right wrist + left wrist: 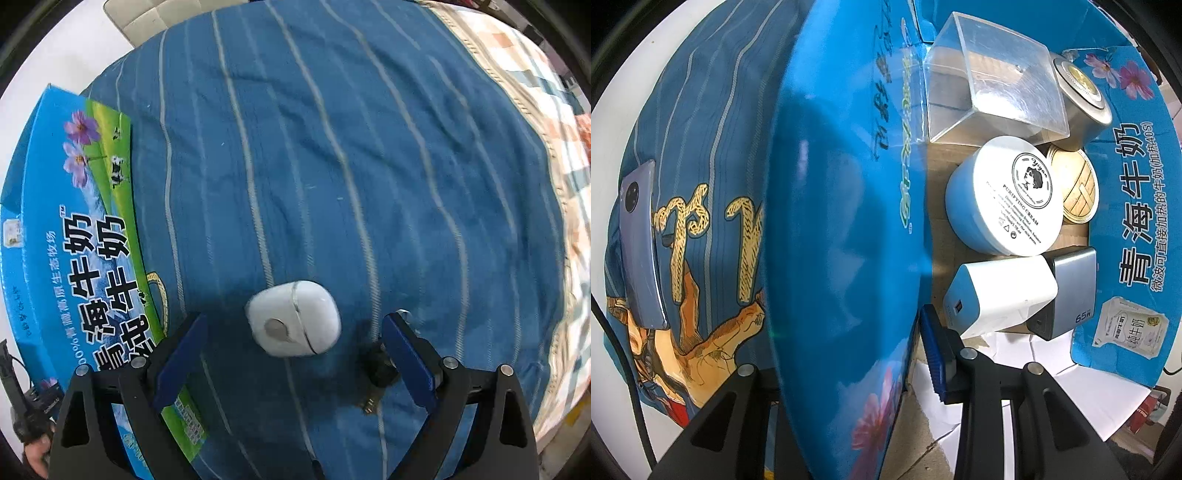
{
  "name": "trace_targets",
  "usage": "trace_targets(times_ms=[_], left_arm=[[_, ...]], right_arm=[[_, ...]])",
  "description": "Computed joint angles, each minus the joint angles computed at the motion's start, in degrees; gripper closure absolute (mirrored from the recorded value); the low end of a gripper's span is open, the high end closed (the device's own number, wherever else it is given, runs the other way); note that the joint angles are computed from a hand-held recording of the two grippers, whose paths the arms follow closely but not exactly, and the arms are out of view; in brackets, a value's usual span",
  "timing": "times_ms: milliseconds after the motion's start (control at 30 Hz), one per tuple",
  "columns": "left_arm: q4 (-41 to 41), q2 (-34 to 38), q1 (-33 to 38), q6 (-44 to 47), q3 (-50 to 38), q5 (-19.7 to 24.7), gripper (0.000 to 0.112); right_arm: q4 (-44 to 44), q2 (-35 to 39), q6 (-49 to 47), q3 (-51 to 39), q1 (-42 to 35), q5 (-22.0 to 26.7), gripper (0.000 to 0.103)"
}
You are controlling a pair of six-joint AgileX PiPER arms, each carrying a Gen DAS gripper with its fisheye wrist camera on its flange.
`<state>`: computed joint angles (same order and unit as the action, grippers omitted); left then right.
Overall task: Organize rigid objects
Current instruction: 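Move the right tool to the white round earbud case and grasp it, then carry the earbud case with the right tool over the box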
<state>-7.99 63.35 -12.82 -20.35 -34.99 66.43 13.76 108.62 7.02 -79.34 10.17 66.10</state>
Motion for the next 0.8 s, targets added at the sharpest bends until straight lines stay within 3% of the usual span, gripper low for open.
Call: trace_targets(times_ms=[100,200,467,800], left_arm=[[-0.1,0.1,0.2,0.0,0.0,0.0,0.080],[0.0,0.1,0.4,0.2,0.1,-0.1,0.079],[-0.3,0.3,1.7,1.2,0.8,-0.8,0.079],[-0.3,0.4,1.9,1.4,0.9,-0.9,0.079]], right_arm=[[-1.4,1.4,0.5,-0.3,1.8,-0.8,0.007],[-3.4,2.9,2.3,-0.9,3.6,-0.8,0.034],[-3.0,3.6,3.1,-0.5,2.3,-2.3,0.043],[0.9,0.4,5.0,-1.1,1.3,2.4,0.043]])
